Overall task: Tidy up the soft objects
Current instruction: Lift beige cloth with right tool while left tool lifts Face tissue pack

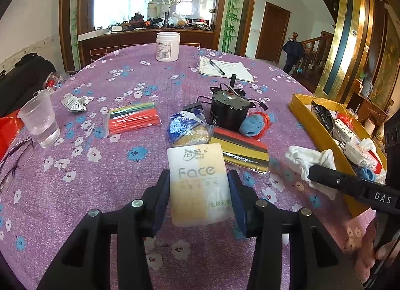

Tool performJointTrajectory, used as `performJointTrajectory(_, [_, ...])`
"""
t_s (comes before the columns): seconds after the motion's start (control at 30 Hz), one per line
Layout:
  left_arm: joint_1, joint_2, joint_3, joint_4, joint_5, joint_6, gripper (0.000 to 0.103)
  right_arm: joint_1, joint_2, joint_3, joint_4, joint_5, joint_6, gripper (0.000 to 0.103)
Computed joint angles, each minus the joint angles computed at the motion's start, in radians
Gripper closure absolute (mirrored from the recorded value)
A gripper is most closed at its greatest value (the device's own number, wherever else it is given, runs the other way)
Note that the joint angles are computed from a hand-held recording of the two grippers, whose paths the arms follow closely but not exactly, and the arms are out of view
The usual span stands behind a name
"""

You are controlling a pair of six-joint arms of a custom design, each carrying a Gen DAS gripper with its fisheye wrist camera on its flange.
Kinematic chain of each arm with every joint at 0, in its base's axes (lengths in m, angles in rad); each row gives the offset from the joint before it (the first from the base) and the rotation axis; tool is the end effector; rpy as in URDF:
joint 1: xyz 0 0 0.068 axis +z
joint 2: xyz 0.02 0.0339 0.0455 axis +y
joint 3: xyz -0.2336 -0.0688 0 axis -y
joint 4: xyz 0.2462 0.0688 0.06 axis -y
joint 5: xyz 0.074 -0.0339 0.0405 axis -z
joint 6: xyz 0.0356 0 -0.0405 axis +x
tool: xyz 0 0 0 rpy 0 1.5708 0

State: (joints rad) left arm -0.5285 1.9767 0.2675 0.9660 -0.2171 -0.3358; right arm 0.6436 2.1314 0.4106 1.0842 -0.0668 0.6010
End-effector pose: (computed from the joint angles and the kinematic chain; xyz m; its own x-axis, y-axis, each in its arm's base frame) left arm 0.1919 -0.1032 0.0024 -0.6688 0.0179 -0.7432 0.1430 0.9841 -0.1050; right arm 0.2024 0.1548 -0.0062 -0.7551 0.1389 -0.6408 -0.2603 0.8334 0.4874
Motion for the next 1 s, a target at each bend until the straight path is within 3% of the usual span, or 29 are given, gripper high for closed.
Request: performJointTrajectory(1.0, [0.025,0.019,0.024,-0.03,0.039,0.001,0.059,-0.01,0.016,-0.011,0.053,-0.031,-0.01,0.077])
